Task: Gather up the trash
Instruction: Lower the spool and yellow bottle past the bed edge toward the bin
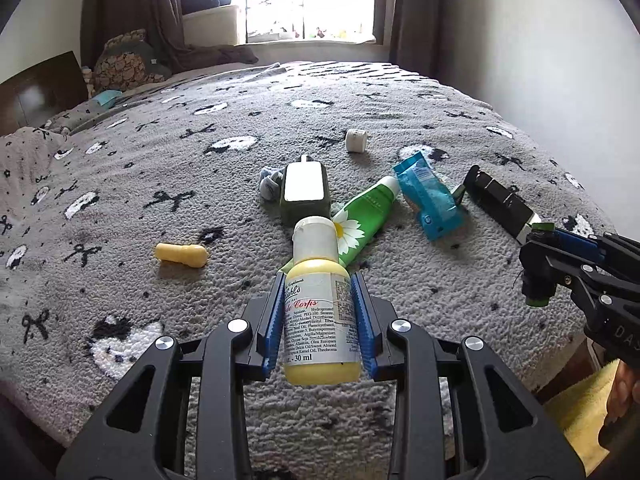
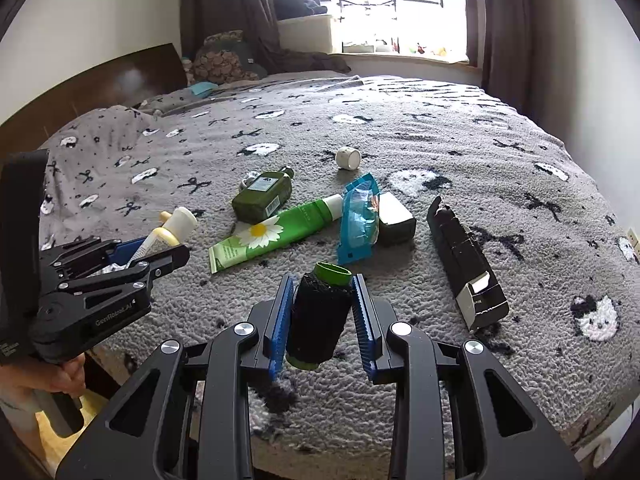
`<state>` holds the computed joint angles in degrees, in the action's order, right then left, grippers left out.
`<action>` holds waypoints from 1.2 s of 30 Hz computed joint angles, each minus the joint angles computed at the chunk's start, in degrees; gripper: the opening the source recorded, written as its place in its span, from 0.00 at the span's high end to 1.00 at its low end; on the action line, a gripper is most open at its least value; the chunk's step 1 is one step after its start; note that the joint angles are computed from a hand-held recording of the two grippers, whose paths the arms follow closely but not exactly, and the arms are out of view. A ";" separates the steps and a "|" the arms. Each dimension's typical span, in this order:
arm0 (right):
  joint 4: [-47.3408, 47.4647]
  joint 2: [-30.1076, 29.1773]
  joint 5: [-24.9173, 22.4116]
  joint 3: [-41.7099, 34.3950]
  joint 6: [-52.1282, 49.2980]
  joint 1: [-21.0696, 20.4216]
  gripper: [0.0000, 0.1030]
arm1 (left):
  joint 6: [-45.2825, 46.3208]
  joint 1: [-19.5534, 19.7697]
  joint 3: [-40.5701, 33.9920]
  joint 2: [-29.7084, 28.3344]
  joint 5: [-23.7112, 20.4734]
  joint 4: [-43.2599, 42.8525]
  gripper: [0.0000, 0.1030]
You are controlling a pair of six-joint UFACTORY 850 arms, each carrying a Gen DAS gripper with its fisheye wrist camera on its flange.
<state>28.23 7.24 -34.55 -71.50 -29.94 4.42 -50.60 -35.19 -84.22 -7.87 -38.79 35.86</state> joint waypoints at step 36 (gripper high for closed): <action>3.92 19.24 -6.49 18.87 -6.57 -5.50 0.70 | -5.86 -13.73 24.82 17.93 0.22 -3.58 0.71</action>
<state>32.15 26.48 -41.04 -52.63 -36.52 -1.08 -56.47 -48.91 -59.40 10.07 -38.57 32.29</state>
